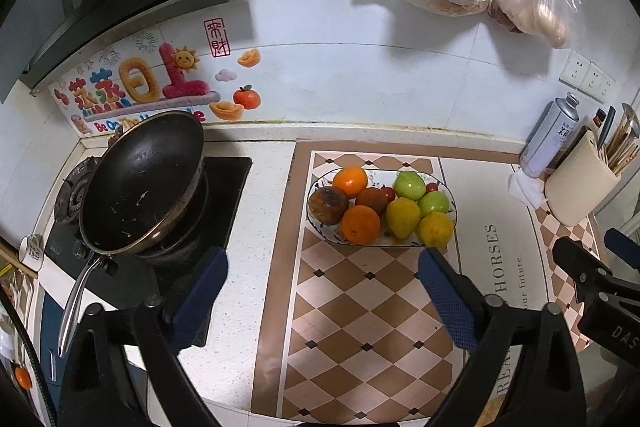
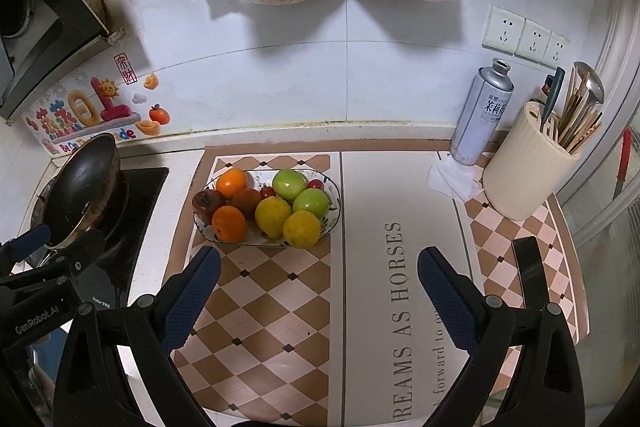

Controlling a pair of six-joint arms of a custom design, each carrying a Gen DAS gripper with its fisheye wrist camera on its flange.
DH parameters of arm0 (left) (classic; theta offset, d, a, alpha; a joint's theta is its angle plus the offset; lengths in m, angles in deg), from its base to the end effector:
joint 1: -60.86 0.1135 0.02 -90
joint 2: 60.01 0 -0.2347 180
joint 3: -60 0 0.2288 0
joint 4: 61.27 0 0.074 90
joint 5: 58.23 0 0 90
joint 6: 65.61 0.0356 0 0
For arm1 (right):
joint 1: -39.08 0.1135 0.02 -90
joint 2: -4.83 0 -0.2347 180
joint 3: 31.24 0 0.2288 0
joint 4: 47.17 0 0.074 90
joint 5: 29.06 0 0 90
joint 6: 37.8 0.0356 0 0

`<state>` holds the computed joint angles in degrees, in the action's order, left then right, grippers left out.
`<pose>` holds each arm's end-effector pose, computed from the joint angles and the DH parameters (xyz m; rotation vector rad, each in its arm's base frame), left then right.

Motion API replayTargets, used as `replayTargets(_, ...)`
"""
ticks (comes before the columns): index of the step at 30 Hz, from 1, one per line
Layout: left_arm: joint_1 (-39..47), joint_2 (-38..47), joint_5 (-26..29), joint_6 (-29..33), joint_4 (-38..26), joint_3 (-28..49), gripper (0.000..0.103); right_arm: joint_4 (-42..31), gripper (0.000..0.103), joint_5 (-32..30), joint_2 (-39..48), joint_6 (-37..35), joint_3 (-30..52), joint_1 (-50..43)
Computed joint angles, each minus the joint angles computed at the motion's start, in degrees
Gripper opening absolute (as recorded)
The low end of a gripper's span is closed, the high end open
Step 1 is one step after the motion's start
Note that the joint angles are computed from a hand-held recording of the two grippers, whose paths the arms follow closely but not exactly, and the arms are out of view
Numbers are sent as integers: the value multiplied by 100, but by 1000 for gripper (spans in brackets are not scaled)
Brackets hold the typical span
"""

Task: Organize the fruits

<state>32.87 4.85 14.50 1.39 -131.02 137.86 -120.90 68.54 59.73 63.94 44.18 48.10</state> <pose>0.1837 -0.0857 0.2871 -0.0044 2.4959 0.0213 0.1635 0.0212 0.2982 0.1140 2.4853 -0.0135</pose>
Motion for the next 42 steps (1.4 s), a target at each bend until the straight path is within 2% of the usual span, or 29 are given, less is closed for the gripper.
replayTargets(25,-15,72,-74,-78,-394,446,99,-249,101,-125,144,-170,479,-64)
replayTargets(42,-529,-239,-575,-393,-484,371,99,-510,101,-144,-169,-231,561,-71)
